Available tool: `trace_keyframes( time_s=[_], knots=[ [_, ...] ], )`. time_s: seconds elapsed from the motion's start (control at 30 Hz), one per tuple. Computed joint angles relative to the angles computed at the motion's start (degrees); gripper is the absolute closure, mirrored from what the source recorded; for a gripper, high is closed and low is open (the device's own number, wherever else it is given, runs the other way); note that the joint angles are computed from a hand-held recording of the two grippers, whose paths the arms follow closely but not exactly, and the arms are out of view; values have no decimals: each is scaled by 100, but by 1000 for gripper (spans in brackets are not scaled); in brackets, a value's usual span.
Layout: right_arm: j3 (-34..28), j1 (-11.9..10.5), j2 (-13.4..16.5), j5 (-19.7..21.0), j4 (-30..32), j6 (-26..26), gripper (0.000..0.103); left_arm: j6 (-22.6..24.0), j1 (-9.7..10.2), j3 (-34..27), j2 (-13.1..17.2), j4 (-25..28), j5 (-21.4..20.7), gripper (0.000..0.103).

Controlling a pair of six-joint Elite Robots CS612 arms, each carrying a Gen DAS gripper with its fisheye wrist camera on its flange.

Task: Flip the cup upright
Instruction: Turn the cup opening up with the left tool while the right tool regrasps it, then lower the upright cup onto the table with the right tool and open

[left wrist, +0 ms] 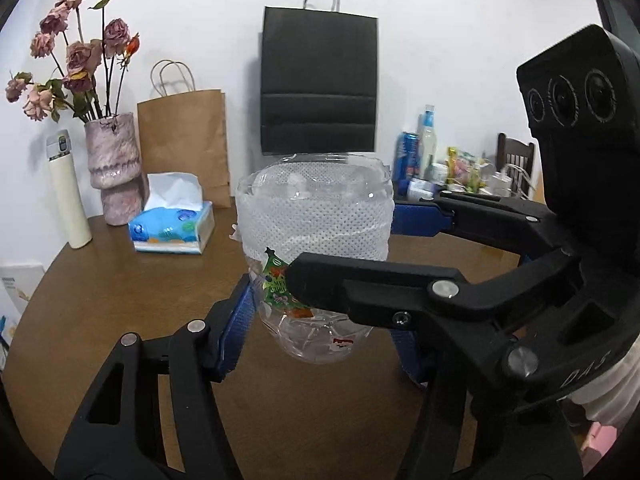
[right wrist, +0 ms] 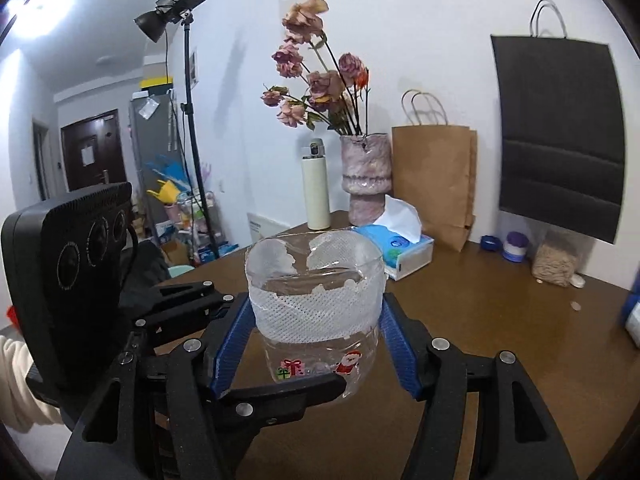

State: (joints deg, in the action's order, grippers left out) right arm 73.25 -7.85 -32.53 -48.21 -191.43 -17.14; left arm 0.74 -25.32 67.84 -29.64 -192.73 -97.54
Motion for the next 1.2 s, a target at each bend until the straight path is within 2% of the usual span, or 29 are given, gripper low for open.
trace_keyframes(
  time_s=[0.1,0.17,0.3,0.37,0.43,0.5,0.53,0.57,0.7,0.8,0.87,0.93,1.07,1.17,1.2],
  knots=[
    [344,4,-143,-44,91,-191,35,36,-56,397,-148,-16,30,45],
    [431,-13,-146,76,542,-404,35,4,-55,534,-191,253,-35,45],
    [401,11,-119,79,1589,-765,36,-33,-165,691,-231,645,565,45],
    [430,33,-112,-2,1662,-820,37,-12,-225,749,-247,743,857,43],
    [506,61,-120,-178,1508,-807,37,99,-294,829,-305,942,1214,38],
    [603,80,-132,-371,1279,-794,37,112,-289,922,-370,1079,1169,35],
    [651,84,-146,-442,1216,-844,36,50,-274,974,-400,1133,1106,27],
    [699,89,-161,-509,1156,-888,35,-8,-257,1008,-418,1181,1055,25],
    [771,87,-189,-487,1121,-952,35,-160,-265,1139,-483,1354,1172,25],
    [815,120,-228,-631,1174,-1018,32,-265,-277,1264,-545,1282,1288,24],
    [885,98,-262,-563,1102,-927,24,-343,-272,1399,-611,1119,1290,24],
    [980,44,-299,-324,929,-759,23,-377,-272,1518,-657,925,1340,20],
    [1262,-24,-465,-310,447,-410,23,-409,-287,1757,-738,484,1557,20],
    [1634,-104,-693,-613,7,-217,23,-653,-279,2030,-859,148,1879,19],
    [1794,-129,-787,-902,-168,-128,22,-759,-268,2115,-890,2,2006,16]
  ],
)
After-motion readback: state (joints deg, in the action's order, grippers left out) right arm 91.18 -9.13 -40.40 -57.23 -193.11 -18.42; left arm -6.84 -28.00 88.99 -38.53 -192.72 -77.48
